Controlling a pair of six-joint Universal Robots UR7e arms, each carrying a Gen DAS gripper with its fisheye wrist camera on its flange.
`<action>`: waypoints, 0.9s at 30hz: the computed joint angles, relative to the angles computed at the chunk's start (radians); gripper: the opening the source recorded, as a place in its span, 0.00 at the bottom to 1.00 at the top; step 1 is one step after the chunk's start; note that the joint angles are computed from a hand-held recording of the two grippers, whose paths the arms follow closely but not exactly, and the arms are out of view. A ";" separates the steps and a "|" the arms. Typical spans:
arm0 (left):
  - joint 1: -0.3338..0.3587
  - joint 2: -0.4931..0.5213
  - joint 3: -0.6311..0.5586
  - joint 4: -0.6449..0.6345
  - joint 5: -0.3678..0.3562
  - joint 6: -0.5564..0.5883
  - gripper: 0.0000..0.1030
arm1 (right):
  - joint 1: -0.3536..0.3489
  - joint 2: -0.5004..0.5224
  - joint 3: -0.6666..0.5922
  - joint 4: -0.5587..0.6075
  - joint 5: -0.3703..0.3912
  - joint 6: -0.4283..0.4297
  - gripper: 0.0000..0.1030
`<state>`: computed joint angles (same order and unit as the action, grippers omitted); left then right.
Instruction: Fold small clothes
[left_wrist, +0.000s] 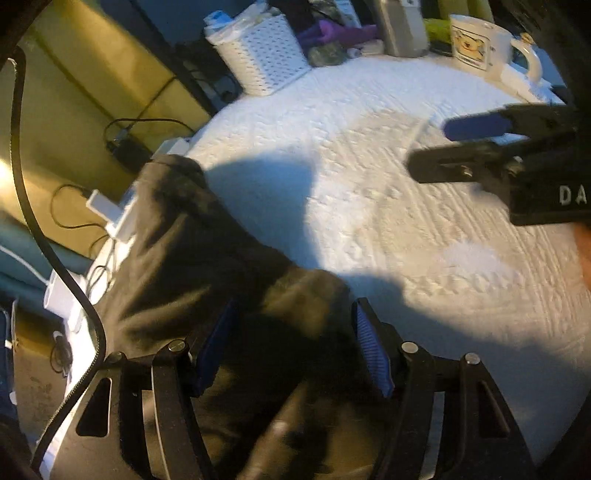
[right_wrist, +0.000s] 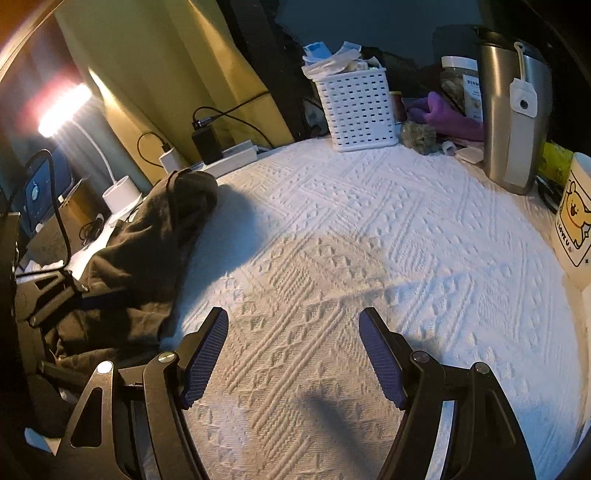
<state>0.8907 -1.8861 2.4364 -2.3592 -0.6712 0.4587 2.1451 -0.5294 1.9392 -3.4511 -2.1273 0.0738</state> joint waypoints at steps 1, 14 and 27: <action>0.013 -0.005 -0.017 -0.007 -0.019 0.000 0.30 | -0.001 0.000 0.001 -0.002 0.003 -0.004 0.73; 0.165 -0.072 -0.208 -0.182 -0.153 0.016 0.05 | 0.045 0.049 -0.124 0.117 0.025 -0.028 0.73; 0.518 0.148 -0.486 -0.297 -0.380 0.079 0.05 | 0.092 0.190 -0.399 0.299 0.065 -0.062 0.73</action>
